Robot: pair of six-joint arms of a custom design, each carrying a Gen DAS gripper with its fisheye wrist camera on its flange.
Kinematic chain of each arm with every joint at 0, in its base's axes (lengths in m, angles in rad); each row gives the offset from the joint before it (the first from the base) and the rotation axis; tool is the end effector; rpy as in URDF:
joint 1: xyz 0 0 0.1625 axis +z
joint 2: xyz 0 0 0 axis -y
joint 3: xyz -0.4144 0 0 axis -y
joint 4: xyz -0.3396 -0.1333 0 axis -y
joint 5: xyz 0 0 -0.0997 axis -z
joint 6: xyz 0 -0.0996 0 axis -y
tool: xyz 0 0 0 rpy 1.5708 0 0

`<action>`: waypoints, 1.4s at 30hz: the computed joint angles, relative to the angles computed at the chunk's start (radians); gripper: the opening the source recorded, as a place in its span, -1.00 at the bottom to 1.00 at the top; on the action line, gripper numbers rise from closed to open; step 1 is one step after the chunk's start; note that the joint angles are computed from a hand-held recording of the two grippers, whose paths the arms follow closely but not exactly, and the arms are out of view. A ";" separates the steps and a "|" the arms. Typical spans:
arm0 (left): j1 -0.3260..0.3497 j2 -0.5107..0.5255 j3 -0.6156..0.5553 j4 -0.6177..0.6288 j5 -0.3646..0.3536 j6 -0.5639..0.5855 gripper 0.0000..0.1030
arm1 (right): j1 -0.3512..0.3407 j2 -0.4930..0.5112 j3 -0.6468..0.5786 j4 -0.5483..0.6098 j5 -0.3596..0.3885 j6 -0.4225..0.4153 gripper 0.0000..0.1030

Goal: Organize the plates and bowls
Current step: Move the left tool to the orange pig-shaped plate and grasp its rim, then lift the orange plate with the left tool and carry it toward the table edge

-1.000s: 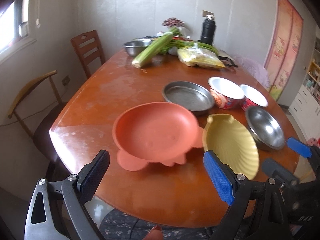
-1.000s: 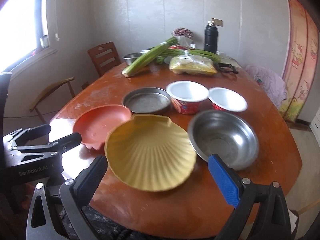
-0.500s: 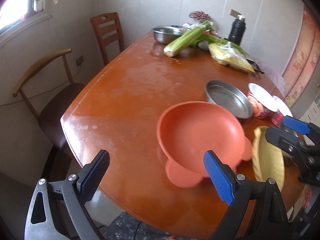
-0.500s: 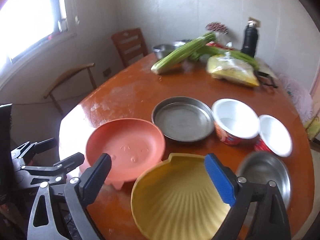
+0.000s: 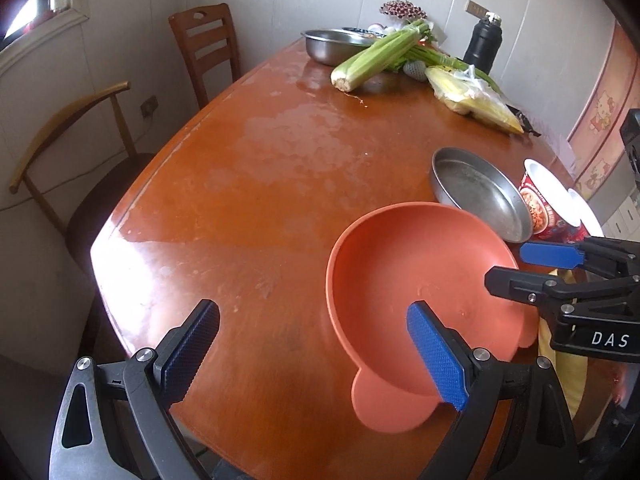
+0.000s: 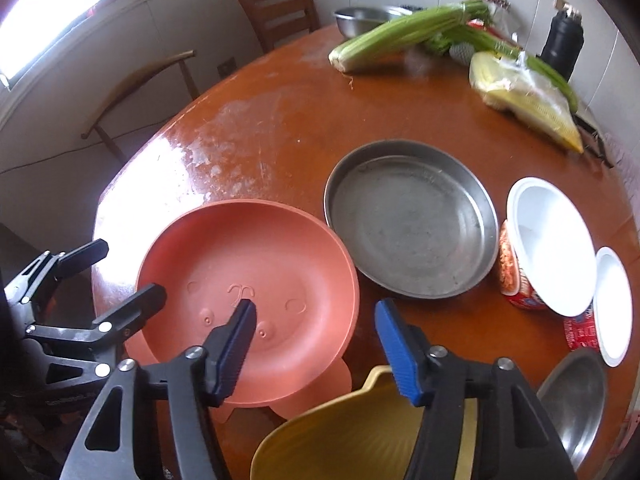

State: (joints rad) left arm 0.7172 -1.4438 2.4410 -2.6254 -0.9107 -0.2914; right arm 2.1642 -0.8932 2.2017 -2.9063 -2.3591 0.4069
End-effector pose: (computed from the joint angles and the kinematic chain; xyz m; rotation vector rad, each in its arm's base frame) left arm -0.1291 -0.3705 0.2155 0.6872 2.4710 -0.5379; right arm 0.3033 -0.3375 0.0899 0.2113 -2.4044 0.5100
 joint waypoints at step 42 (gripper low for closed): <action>0.039 0.050 -0.098 0.055 -0.010 -0.010 -0.45 | -0.041 0.045 -0.039 -0.063 0.078 -0.083 -0.22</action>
State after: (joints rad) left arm 0.7563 -1.3942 2.3430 -2.5704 -0.9209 -0.3018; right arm 2.1229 -0.8484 2.1628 -2.9690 -2.2809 0.3244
